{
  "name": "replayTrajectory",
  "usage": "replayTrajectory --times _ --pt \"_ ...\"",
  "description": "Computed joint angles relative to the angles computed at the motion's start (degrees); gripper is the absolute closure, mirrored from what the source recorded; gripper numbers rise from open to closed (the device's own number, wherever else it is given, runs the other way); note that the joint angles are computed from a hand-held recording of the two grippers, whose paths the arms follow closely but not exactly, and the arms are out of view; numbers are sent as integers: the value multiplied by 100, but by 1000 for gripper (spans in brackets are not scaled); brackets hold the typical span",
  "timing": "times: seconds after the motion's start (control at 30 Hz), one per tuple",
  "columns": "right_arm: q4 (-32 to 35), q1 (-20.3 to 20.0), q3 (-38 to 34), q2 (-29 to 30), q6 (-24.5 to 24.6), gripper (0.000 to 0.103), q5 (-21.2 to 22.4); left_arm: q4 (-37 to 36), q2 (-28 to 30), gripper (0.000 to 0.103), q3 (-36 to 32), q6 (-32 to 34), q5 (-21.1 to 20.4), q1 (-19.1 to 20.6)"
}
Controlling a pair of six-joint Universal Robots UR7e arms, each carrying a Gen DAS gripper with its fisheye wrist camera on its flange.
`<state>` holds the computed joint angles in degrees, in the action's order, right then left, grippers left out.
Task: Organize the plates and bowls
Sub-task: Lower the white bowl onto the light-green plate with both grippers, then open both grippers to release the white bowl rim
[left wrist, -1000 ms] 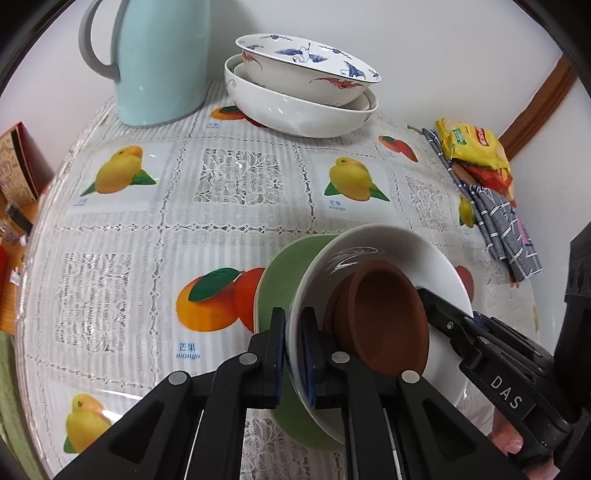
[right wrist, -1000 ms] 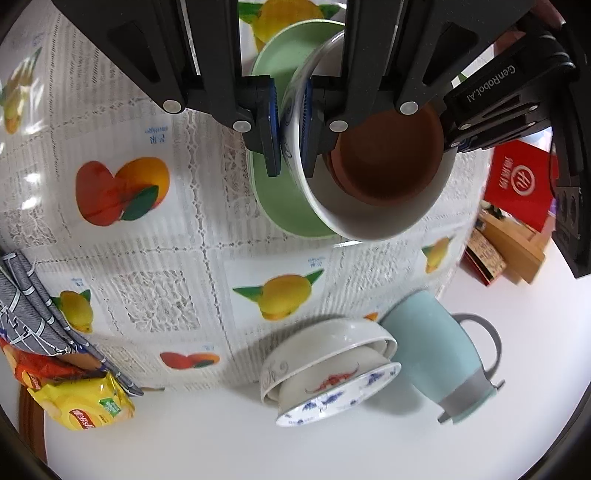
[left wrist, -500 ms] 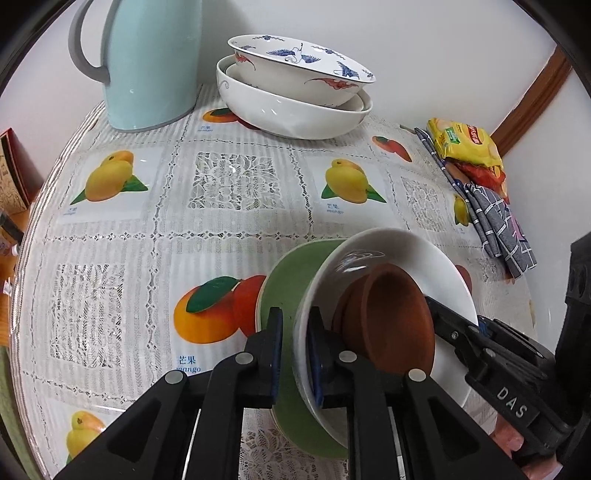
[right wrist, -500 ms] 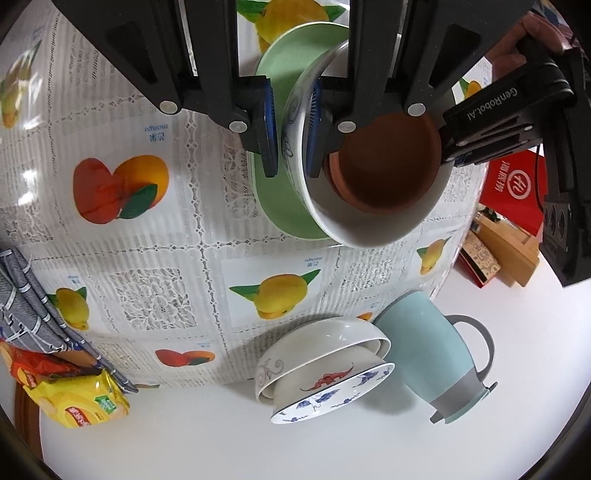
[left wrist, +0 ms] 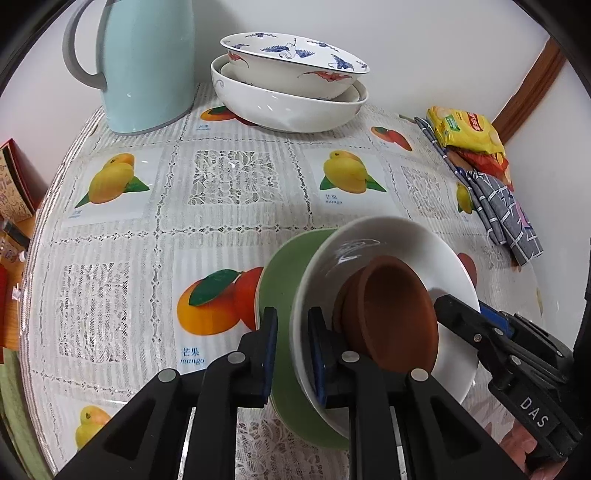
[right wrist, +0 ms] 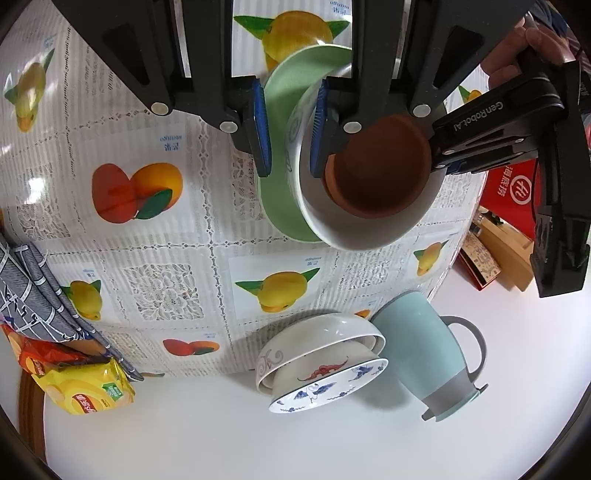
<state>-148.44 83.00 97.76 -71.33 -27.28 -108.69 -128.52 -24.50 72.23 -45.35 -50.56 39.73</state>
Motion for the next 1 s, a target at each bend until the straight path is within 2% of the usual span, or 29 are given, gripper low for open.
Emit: replayTrajectory --times 0.13,0.2,0.3,0.57,0.6,0.63,0.67,0.8,1.0 --pt "-68 17 48 -22 -43 79 -34 71 -35 84 19 -126 -100 -13" --pt "-245 49 97 -21 -94 68 -192 107 -52 83 34 -160 -131 -29" --pt "-241 -15 129 -87 -85 67 -7 243 -50 79 3 -194 -153 -68" --pt "-230 -19 185 -157 -89 65 -33 653 -66 75 -53 -418 -12 -204" --pt "-248 -11 197 -158 -101 65 -46 780 -53 64 -93 -493 51 -221" --pt "-255 -2 206 -158 -114 65 -63 1094 -23 49 -188 -697 182 -248" --pt "-275 5 218 -161 -136 65 -68 1222 -31 44 -175 -828 346 -275" --pt "-298 -8 221 -149 -138 64 -18 835 -182 41 72 -749 245 -258" --pt "-170 -24 204 -187 -42 64 7 1071 -202 41 76 -897 400 -322"
